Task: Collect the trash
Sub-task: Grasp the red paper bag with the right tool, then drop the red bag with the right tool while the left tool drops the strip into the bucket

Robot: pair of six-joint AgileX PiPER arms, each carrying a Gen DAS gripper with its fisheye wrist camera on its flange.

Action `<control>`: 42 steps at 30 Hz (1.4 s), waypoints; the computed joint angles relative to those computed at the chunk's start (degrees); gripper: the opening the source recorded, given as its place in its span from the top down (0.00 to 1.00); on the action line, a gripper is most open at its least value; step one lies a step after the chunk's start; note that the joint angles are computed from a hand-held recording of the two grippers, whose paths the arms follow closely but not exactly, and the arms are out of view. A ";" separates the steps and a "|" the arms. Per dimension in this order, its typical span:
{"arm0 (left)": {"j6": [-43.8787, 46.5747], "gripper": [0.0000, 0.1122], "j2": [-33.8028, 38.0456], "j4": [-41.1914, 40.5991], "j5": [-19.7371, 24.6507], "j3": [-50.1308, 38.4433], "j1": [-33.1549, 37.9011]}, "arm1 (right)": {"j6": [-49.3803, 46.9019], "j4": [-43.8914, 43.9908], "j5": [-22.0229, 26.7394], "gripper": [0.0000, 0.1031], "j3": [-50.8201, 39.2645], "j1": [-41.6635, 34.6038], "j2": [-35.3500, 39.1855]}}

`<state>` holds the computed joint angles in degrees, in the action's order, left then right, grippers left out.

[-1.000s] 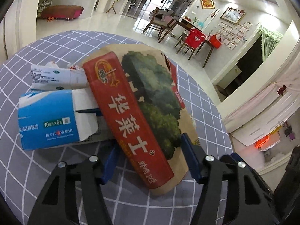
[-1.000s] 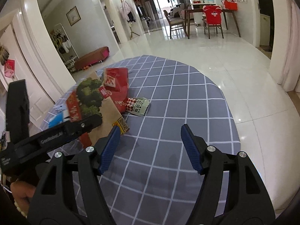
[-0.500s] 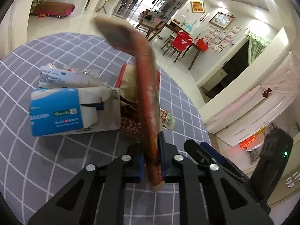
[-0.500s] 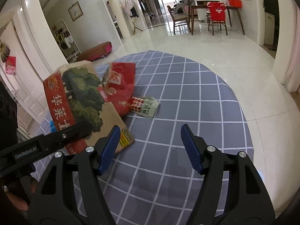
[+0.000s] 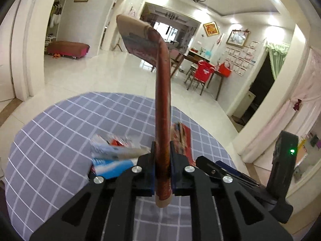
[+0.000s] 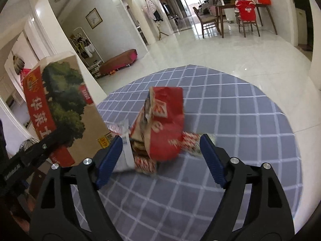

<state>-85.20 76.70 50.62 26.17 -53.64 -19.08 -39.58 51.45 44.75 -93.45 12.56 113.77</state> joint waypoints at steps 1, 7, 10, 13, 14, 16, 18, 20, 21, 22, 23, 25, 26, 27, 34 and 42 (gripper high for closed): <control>0.55 0.91 -0.05 -0.32 -0.14 -0.29 0.60 | 1.76 -1.10 1.40 0.22 -3.15 0.48 2.09; 4.72 0.91 1.43 -2.29 -0.21 -3.11 3.69 | 13.40 -7.25 9.34 0.20 -22.69 2.53 14.90; 6.02 0.91 2.74 -3.31 -0.74 -3.99 4.54 | 16.56 -9.32 13.44 0.19 -30.61 3.31 19.97; 6.36 0.91 3.50 -3.84 -0.66 -4.47 4.44 | 15.70 -10.77 11.16 0.29 -29.32 4.00 19.50; 6.28 0.91 3.64 -3.93 -0.51 -4.66 4.20 | 14.95 -9.87 10.88 0.38 -28.47 3.70 19.13; 5.52 0.91 3.39 -3.15 -0.48 -4.24 3.96 | 12.65 -7.34 9.62 0.38 -25.61 2.87 17.67; 5.21 0.91 3.30 -2.68 0.08 -4.42 3.43 | 8.94 -4.84 6.17 0.39 -19.58 2.07 13.88; 4.88 0.91 2.92 -2.54 0.83 -4.60 2.57 | 5.00 -1.16 2.95 0.39 -12.96 0.72 9.24; 5.04 0.91 2.79 -2.72 1.00 -4.72 2.35 | 3.53 0.19 2.19 0.39 -11.02 0.21 7.74; 4.42 0.91 2.49 -2.05 1.78 -4.99 1.46 | 0.86 2.69 0.58 0.39 -7.18 -0.44 4.67; 3.96 0.91 2.34 -1.47 2.53 -5.28 0.61 | -0.70 3.92 -0.34 0.39 -5.01 -1.02 2.74; 2.94 0.91 1.86 -0.37 3.94 -5.85 -1.59 | -5.31 7.25 -2.55 0.39 0.75 -2.73 -2.35; 2.44 0.91 1.67 0.21 4.67 -6.20 -2.87 | -7.90 9.65 -2.60 0.38 3.48 -4.06 -4.74; 2.11 0.91 1.58 0.59 5.19 -6.50 -3.91 | -10.39 11.86 -2.76 0.38 6.40 -5.56 -7.31; -1.07 0.91 5.12 3.66 9.57 -11.85 -16.84 | -21.39 20.61 5.16 0.38 20.56 -20.76 -18.71; 6.21 0.91 18.08 -2.43 6.50 -23.70 -28.43 | -29.49 20.35 18.25 0.38 29.33 -49.01 -20.70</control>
